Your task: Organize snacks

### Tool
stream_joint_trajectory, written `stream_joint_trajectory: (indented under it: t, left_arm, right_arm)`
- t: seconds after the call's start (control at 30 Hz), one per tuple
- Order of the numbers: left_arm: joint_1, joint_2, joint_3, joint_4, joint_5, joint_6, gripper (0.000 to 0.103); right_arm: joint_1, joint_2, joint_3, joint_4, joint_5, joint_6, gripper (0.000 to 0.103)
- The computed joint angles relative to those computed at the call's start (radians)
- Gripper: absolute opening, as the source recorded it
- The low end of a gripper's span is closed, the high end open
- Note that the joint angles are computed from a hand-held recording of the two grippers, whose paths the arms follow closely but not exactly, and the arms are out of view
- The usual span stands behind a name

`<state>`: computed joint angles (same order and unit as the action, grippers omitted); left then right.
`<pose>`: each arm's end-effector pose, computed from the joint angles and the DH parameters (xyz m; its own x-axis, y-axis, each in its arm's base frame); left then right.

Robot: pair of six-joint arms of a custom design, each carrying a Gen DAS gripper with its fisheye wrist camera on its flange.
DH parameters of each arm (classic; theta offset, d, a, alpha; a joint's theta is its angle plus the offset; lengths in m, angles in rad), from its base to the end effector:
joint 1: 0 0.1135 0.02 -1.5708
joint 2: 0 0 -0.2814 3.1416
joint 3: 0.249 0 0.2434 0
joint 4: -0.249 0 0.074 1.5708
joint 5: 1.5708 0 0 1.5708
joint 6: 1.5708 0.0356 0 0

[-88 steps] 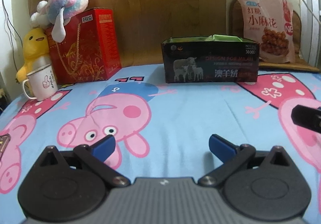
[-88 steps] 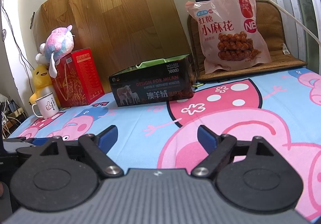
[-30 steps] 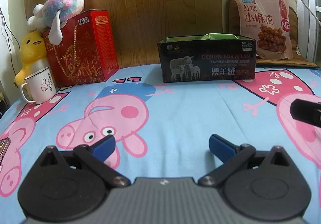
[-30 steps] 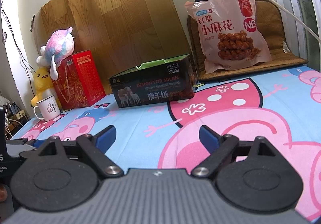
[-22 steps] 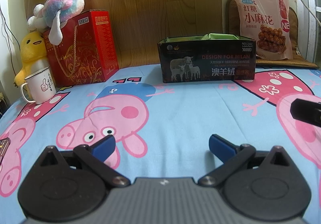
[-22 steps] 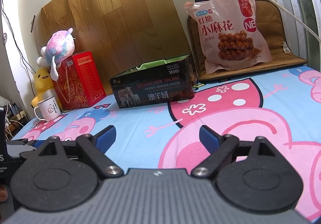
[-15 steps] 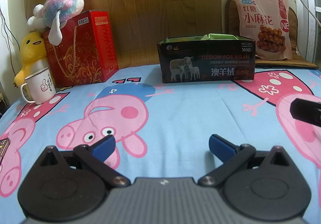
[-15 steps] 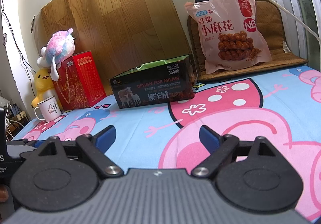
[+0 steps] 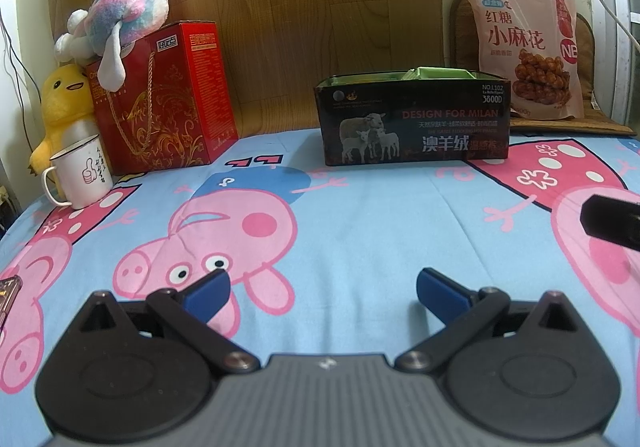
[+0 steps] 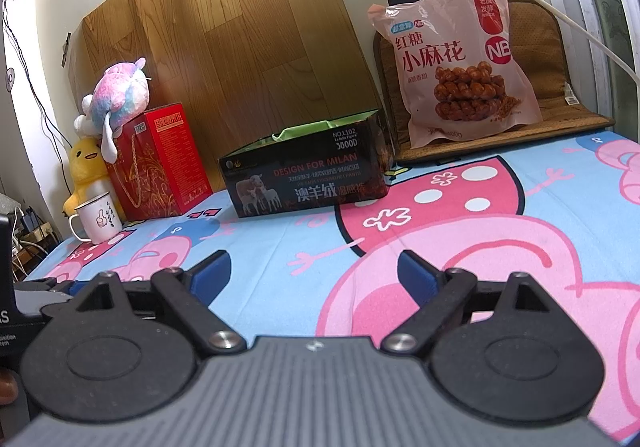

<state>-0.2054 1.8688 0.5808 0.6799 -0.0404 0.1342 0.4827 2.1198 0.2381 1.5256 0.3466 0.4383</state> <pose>0.3096 -0.0630 0.1101 -0.5313 0.2473 -0.8103 0.2446 0.9605 0.1327 0.2293 0.1065 0.0731 -0.3452 0.2698 -0.8989 -0.0089 0.9568 0.2905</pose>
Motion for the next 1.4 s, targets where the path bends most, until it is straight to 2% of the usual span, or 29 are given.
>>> stream_joint_trajectory:
  t: [1.4]
  left_arm:
    - [-0.013, 0.003, -0.004, 0.007, -0.025, 0.008, 0.103]
  right_arm:
    - [-0.004, -0.008, 0.003, -0.011, -0.007, -0.001, 0.093]
